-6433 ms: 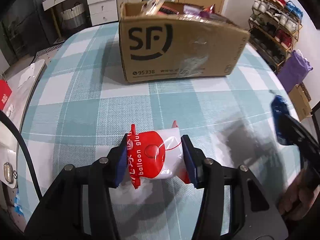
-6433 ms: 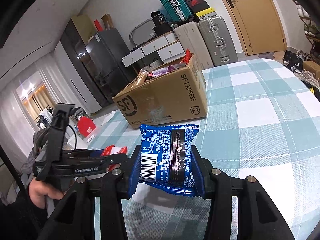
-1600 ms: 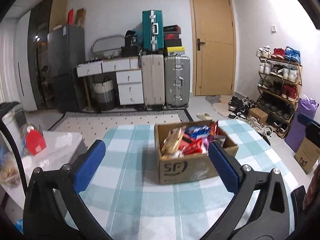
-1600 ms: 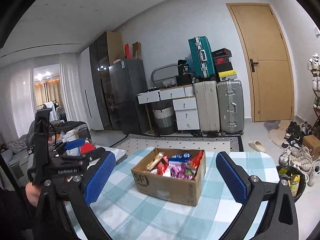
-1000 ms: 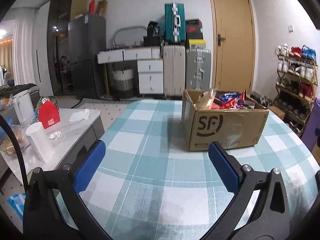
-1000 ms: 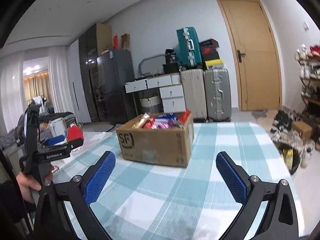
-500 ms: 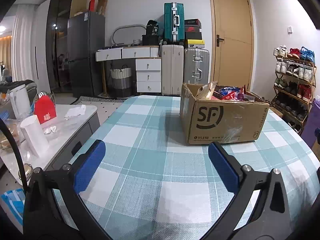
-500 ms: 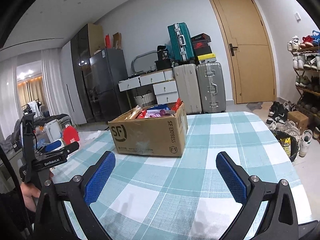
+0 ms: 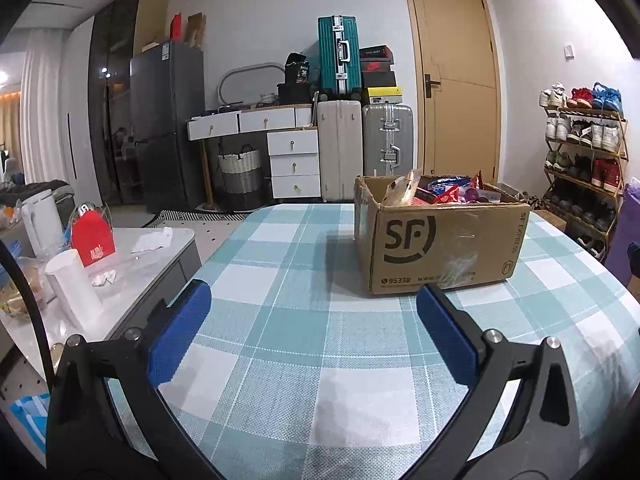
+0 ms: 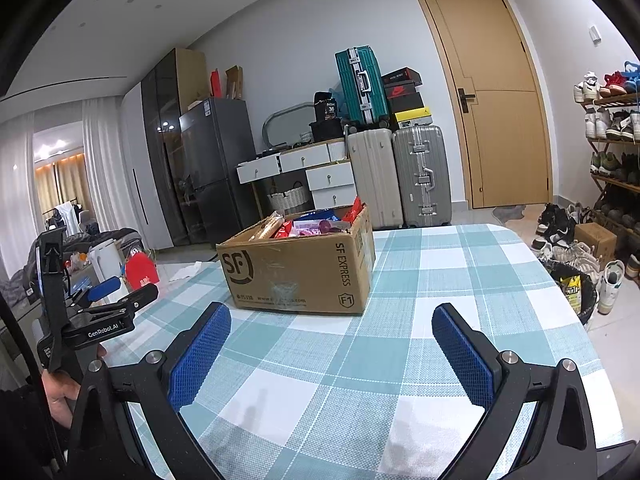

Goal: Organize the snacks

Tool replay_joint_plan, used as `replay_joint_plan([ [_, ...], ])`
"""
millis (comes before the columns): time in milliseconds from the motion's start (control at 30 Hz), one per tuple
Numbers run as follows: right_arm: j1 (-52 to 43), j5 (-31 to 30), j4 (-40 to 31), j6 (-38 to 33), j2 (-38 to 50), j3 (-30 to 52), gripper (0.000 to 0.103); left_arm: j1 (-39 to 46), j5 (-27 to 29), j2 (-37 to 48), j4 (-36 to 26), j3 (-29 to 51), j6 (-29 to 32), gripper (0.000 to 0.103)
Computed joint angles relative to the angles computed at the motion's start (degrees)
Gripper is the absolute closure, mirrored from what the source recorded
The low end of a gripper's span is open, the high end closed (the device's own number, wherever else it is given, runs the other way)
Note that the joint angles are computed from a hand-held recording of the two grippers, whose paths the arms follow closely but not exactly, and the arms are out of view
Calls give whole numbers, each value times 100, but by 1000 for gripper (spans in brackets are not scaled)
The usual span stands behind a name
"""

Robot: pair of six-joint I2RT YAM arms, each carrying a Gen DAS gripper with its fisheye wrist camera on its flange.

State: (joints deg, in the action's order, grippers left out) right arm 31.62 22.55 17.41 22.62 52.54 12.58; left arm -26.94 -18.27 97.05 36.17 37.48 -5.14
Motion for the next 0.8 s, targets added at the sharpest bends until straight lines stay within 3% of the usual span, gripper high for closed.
replay_joint_plan([
  [800, 12, 16, 46, 2, 40, -7, 0, -43, -96, -39, 69, -73, -69, 0],
])
